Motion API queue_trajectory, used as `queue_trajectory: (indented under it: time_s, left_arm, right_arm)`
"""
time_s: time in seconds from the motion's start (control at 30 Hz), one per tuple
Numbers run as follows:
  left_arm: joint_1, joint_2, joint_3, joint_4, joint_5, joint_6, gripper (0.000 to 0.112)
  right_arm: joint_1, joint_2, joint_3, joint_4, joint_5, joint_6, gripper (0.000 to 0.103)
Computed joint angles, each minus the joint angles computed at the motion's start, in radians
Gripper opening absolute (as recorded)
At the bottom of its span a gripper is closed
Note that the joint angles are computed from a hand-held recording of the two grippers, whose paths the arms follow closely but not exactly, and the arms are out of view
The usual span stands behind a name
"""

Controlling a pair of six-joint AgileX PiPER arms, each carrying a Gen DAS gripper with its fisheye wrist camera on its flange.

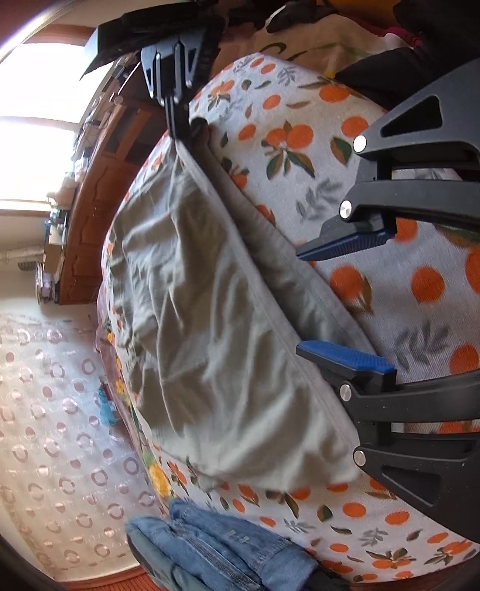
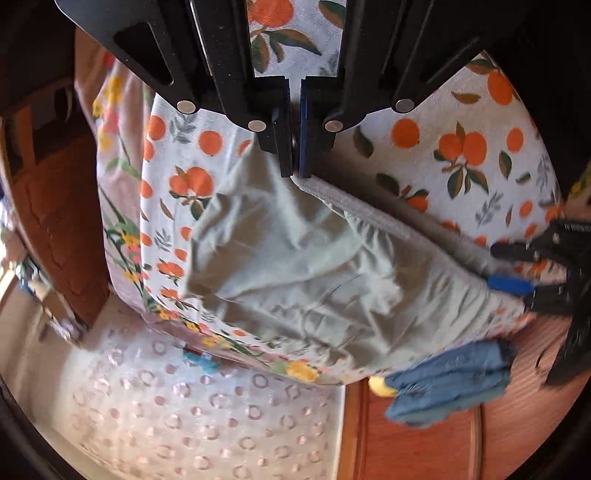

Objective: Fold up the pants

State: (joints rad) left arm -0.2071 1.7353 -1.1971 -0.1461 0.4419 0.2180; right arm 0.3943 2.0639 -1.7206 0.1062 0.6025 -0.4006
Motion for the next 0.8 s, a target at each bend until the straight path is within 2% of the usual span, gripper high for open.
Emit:
queue_trajectory:
  time_s: [0.17, 0.27, 0.33, 0.43, 0.53, 0.63, 0.7, 0.77, 0.8]
  left_arm:
    - [0.053, -0.065, 0.067, 0.065, -0.041, -0.056, 0.046]
    - [0.087, -0.094, 0.097, 0.083, -0.060, -0.069, 0.046]
    - [0.103, -0.100, 0.114, 0.129, -0.079, -0.103, 0.046]
    - [0.118, -0.075, 0.099, 0.145, -0.064, -0.102, 0.046]
    - [0.113, -0.039, 0.076, 0.276, -0.044, -0.215, 0.046]
    - [0.126, -0.042, 0.088, 0.252, -0.051, -0.195, 0.046]
    - [0.133, -0.049, 0.103, 0.263, -0.068, -0.209, 0.045]
    - [0.148, -0.054, 0.111, 0.211, -0.079, -0.162, 0.029]
    - [0.149, -0.054, 0.111, 0.222, -0.080, -0.175, 0.026]
  right_arm:
    - [0.019, 0.009, 0.028, -0.042, 0.005, 0.024, 0.003]
    - [0.011, -0.015, 0.080, 0.021, -0.030, -0.011, 0.003]
    - [0.013, -0.039, 0.126, 0.027, -0.069, -0.001, 0.008]
    - [0.008, -0.058, 0.172, 0.057, -0.103, -0.012, 0.011]
    - [0.011, -0.074, 0.211, 0.029, -0.137, 0.022, 0.013]
    - [0.003, -0.095, 0.253, 0.097, -0.174, -0.038, 0.018]
    - [0.010, -0.106, 0.280, 0.055, -0.201, 0.000, 0.023]
    - [0.016, -0.108, 0.296, 0.027, -0.220, 0.017, 0.024]
    - [0.019, -0.107, 0.299, 0.008, -0.225, 0.032, 0.024]
